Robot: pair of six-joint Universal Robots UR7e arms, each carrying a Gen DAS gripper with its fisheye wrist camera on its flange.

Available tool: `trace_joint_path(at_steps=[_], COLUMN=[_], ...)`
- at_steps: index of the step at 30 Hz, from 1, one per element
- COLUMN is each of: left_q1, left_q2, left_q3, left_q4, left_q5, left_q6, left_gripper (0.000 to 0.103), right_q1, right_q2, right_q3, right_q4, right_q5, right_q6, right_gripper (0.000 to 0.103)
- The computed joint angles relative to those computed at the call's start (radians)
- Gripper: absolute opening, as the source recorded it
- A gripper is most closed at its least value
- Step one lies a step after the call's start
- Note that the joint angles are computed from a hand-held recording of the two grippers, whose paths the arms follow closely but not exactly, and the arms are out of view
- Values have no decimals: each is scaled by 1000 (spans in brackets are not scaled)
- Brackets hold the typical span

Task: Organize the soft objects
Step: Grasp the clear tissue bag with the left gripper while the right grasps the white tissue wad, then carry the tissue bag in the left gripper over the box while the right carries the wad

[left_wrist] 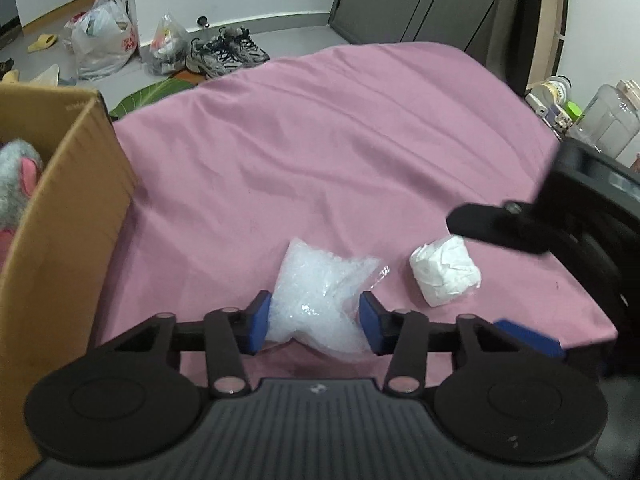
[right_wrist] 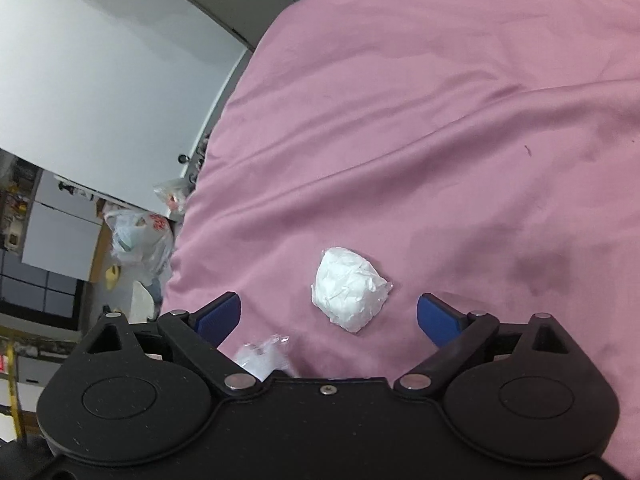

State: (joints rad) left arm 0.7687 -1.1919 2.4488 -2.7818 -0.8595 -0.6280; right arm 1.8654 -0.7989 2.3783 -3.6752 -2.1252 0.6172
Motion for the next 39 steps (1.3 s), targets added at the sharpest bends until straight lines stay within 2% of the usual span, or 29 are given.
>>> trace_joint_path(at_steps=[3,12,15,18,19,22,29,37,39], left_q1=[-18,-56,-73,-87,-92,-108,-148,-193,-207], left_q2=[-36,-132,-178,-225,-244,-294,-437,-600,-639], left_q3=[6,5,8,15,16,20,36,50,54], left_q4=[24,100,135,173,190,235,374,527,570], left_q5=[14,61,75,89,91,97,109,111,111], left_q6=[-11,-24,-29,-47,-56,-74,-132,-188,-203], left_gripper=[46,46,46,46,46,46,46,46,46], right_q1=[-3,-5,8,21,27,29,83,156,188], right_q2=[5,26,35,50,57,59,22,-36,-43], right_q3=[-13,-49,-61,-76,-80,-61,-20,20,29], right_q4=[45,126,143,164,164,133,174,197,196], right_q5=[-3,-76,-109,-157,-173,-158,-167,-163,-189], right_q6=[9,46,40,32,18,19,44,65,62], right_gripper=[94,91,85,68,45,44,44,43,44])
